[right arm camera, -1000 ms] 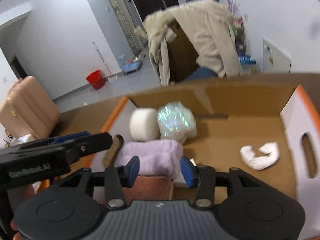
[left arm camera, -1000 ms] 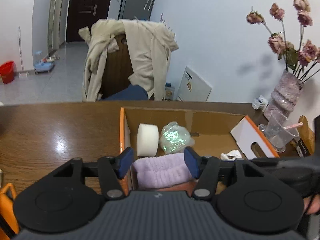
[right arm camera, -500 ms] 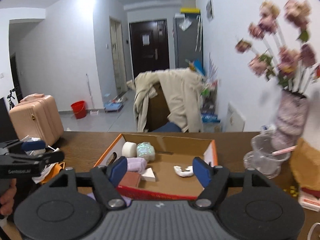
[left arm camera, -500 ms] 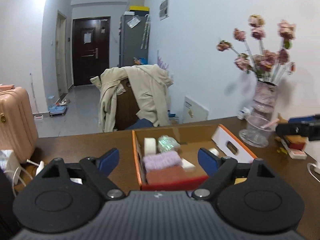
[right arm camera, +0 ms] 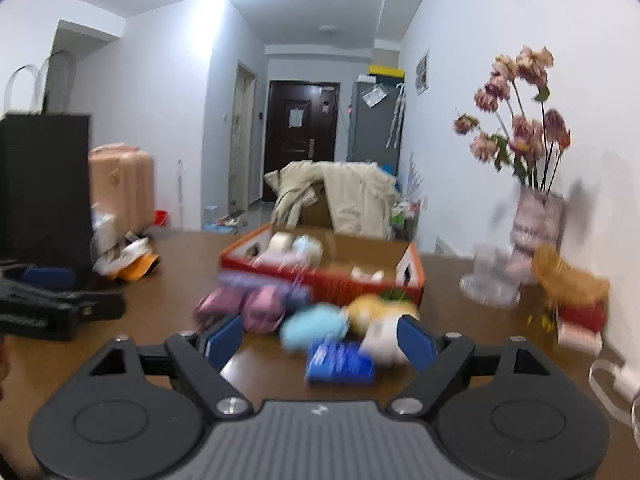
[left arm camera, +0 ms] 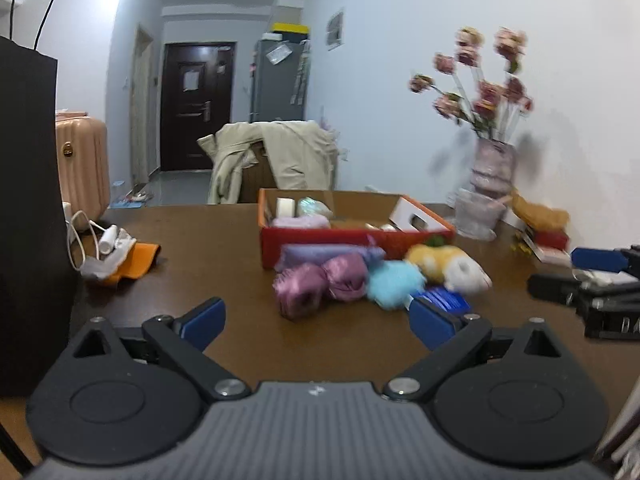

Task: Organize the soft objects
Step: 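Move the left tool back to the table and grasp the pink satin bow, then carry the pink satin bow into the cardboard box and open the left tool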

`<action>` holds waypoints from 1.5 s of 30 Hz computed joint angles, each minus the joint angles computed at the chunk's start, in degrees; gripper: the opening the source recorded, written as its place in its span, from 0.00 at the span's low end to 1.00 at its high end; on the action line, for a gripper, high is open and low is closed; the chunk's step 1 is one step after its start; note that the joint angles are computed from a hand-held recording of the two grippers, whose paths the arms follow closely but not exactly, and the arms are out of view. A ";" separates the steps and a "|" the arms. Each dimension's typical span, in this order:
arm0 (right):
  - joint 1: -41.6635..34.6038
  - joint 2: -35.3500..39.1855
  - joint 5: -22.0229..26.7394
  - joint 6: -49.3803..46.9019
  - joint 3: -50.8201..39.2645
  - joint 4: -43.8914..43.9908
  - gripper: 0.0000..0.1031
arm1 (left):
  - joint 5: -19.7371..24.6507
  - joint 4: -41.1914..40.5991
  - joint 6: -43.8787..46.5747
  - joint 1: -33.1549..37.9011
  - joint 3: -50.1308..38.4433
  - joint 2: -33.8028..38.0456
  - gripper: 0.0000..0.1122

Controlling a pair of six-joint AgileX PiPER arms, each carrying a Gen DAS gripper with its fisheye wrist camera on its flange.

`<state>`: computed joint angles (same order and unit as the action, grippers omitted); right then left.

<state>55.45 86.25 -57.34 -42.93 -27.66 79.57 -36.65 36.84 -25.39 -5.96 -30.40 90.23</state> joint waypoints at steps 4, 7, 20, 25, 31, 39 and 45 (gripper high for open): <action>7.71 0.83 -1.44 5.07 2.48 4.94 0.83 | 0.49 -1.16 0.62 -1.26 2.51 -1.39 0.90; 8.36 1.54 -2.83 6.21 2.38 5.53 0.83 | 0.87 -2.41 1.70 -2.36 2.01 -1.44 0.90; -19.16 9.02 18.20 20.50 -4.29 -26.53 0.67 | 9.35 -4.07 1.05 -5.35 -18.90 16.33 0.68; -31.72 19.41 30.05 31.74 -19.55 -45.76 0.56 | 16.70 14.68 -19.93 -4.74 -36.70 27.76 0.61; -39.01 32.20 41.27 46.50 -38.74 -61.32 0.51 | 12.45 46.26 -54.30 -1.56 -53.70 38.97 0.60; -42.08 40.64 42.87 75.28 -47.19 -86.94 0.25 | -1.99 58.47 -69.70 3.27 -65.25 47.42 0.14; -40.29 38.90 43.84 65.66 -45.58 -78.81 0.18 | 0.15 61.89 -71.43 2.71 -62.52 44.56 0.11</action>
